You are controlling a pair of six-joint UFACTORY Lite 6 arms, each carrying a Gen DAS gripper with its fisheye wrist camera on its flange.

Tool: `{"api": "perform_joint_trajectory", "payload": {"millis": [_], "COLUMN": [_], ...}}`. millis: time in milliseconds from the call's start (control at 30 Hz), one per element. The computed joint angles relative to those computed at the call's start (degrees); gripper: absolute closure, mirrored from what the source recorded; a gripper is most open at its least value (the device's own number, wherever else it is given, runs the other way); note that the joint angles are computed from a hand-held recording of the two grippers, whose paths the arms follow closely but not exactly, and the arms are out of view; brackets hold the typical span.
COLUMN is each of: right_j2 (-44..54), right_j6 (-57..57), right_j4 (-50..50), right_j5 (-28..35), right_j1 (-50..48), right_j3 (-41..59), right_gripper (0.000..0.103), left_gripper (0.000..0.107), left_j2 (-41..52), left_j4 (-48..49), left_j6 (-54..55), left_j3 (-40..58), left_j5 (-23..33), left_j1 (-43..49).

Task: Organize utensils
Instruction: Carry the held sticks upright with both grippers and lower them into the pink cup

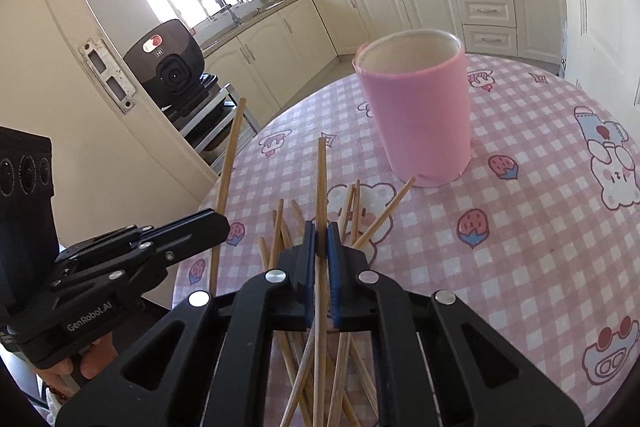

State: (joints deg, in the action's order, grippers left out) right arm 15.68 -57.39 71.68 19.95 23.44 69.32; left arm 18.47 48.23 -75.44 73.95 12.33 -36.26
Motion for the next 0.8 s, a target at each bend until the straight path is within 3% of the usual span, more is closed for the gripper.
{"api": "perform_joint_trajectory", "payload": {"millis": [233, 800], "right_j2": [-7.54, -14.95], "right_j6": [-4.58, 0.17], "right_j4": [3.15, -5.11], "right_j5": [0.00, -0.73], "right_j1": [0.30, 1.16], "right_j3": [-3.16, -2.34], "right_gripper": [0.099, 0.099], "left_gripper": [0.101, 0.101], "left_j2": [-2.67, -6.06], "left_j4": [-1.93, -6.98], "left_j6": [2.37, 9.03], "left_j3": [0.32, 5.36], "left_j5": [0.96, 5.84], "left_j1": [-1.19, -3.86]}}
